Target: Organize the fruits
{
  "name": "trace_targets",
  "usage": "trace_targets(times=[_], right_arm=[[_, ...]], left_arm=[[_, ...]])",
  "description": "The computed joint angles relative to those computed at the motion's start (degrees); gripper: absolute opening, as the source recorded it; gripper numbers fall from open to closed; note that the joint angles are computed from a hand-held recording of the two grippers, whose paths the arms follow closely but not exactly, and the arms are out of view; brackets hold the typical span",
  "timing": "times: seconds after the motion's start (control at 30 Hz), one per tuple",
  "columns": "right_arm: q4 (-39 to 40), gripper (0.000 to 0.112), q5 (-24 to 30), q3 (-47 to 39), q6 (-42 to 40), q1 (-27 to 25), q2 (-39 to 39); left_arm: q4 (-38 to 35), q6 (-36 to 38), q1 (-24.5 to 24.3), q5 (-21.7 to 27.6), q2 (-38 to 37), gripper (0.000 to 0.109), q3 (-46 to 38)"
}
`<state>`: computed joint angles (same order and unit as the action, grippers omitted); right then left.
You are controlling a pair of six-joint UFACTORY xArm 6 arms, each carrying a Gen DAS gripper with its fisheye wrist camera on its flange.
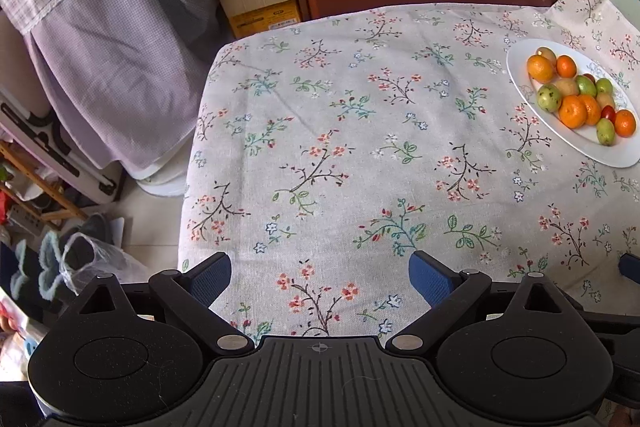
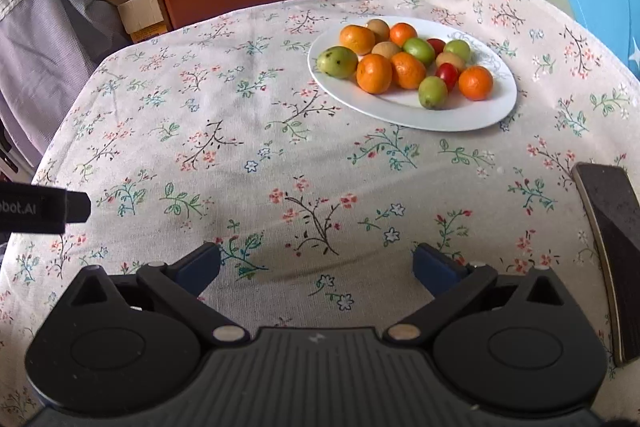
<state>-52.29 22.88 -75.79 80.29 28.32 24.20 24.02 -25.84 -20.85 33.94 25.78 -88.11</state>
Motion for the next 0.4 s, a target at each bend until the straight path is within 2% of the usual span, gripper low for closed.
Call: trace_targets(times=[0.1, 0.2, 0.4], right_arm=[[-5.72, 0.102, 2.86, -2.24, 2.20, 1.05, 1.75], [-11.55, 0.102, 2.68, -3.04, 7.58, 0.92, 2.69], [-17.54, 0.102, 2.95, -5.65, 12.64, 0.90, 4.95]], left_arm=[[-0.33, -0.22, 0.41, -0.18, 0.00, 0.097, 0.12], [-0.34, -0.35, 0.63, -0.35, 0.03, 0.097, 0.23], [-0.34, -0.43, 0.65, -0.77, 0.14, 0.097, 0.33]])
